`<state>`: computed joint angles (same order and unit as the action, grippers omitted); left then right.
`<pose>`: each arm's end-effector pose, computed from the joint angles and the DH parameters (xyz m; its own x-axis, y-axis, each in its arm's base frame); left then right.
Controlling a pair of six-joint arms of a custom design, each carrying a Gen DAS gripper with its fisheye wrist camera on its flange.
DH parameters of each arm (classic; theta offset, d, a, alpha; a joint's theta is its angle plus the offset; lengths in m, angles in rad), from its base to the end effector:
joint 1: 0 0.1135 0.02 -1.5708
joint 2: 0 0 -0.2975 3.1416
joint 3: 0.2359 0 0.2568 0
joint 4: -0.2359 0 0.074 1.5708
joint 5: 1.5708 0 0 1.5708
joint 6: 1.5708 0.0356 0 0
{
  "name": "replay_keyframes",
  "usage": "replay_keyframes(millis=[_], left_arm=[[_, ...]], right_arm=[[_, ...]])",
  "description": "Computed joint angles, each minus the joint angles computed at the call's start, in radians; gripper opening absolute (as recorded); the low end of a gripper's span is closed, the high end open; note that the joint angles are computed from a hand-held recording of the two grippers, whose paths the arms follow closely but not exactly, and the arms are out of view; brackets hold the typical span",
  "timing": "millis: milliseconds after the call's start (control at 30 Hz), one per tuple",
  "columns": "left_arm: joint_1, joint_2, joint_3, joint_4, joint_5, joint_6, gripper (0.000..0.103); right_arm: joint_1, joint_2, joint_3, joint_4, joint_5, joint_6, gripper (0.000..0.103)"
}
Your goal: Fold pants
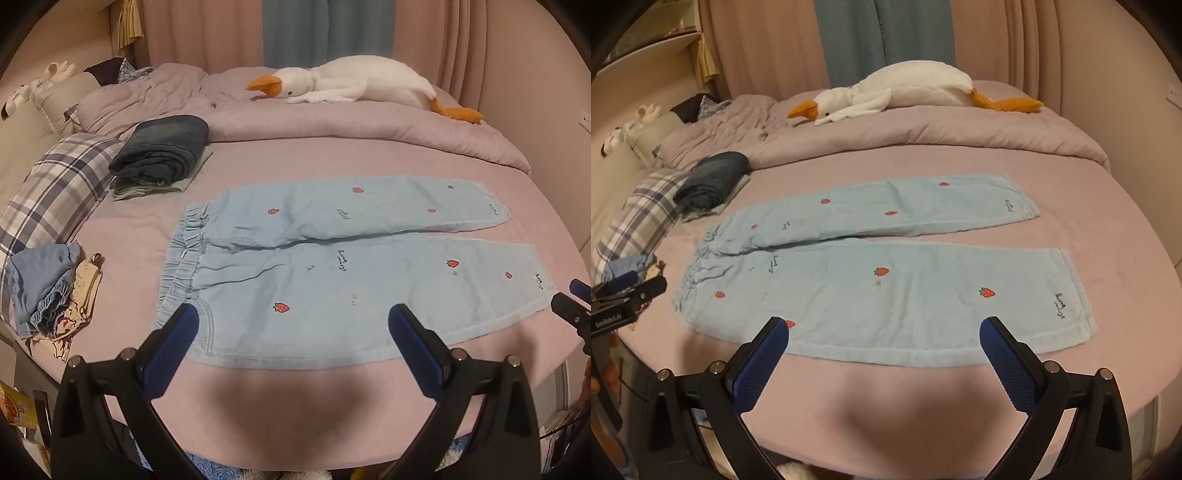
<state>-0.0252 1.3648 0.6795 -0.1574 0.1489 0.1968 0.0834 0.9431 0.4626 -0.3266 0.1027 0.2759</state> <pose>0.2629 -0.0119 0.2116 -0.7076 0.2113 -0.6743 0.2671 0.9634 0.0215 0.1698 0.0105 0.2131 -0.6959 0.2138 -0.6856 0.1843 0.9759 0.1172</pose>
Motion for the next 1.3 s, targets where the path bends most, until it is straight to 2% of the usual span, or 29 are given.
replay_keyframes(millis=[367, 400, 867, 1300], left_arm=[[0.024, -0.005, -0.003, -0.003, 0.032, 0.023, 0.103], [0.025, -0.004, -0.003, -0.003, 0.033, 0.023, 0.103], [0.028, 0.0, 0.01, -0.02, 0.041, 0.032, 0.103], [0.029, -0.004, 0.008, -0.028, 0.042, 0.031, 0.103]], right_arm=[[0.013, 0.024, 0.011, 0.02, 0.007, -0.006, 0.102], [0.044, 0.022, 0.01, 0.025, 0.035, 0.012, 0.102], [0.027, 0.049, 0.038, -0.018, -0.002, -0.007, 0.102], [0.082, 0.046, 0.016, 0.034, 0.058, 0.018, 0.102]])
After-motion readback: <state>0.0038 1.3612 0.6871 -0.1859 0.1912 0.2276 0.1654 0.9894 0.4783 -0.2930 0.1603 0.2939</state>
